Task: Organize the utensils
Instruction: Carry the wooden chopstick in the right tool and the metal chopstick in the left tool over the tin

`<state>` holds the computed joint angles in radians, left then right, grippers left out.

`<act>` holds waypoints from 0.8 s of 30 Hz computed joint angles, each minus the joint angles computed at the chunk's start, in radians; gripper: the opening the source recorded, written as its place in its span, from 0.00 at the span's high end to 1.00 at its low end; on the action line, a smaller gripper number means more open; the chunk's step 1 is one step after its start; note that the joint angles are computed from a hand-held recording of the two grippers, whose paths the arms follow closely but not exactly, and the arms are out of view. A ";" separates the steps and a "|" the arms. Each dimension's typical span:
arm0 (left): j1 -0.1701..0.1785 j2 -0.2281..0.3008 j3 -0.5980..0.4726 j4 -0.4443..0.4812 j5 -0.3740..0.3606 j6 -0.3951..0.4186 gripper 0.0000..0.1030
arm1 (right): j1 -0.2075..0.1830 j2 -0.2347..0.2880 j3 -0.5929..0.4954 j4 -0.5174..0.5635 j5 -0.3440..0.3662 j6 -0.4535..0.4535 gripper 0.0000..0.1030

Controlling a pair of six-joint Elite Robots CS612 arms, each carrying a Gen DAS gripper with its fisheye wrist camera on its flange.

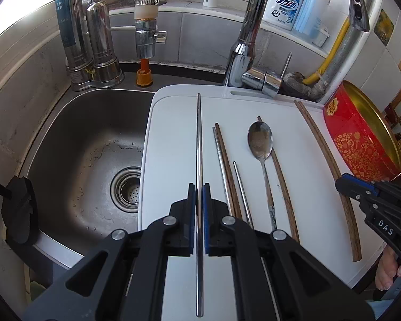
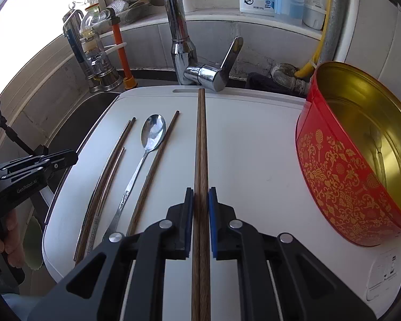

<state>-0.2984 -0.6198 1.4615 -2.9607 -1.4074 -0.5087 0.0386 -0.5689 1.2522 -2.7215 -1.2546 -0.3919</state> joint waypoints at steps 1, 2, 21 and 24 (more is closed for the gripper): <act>-0.003 -0.002 0.000 -0.004 0.002 0.001 0.95 | -0.003 -0.005 0.005 -0.010 0.007 0.001 0.88; -0.005 -0.003 -0.001 -0.007 0.004 0.000 0.95 | -0.007 -0.009 0.011 -0.020 0.015 0.003 0.88; -0.084 -0.028 -0.074 -0.079 0.033 0.069 0.95 | -0.136 -0.107 0.090 -0.264 0.205 0.135 0.88; -0.091 -0.022 -0.099 -0.080 0.019 0.078 0.95 | -0.154 -0.112 0.094 -0.295 0.227 0.157 0.88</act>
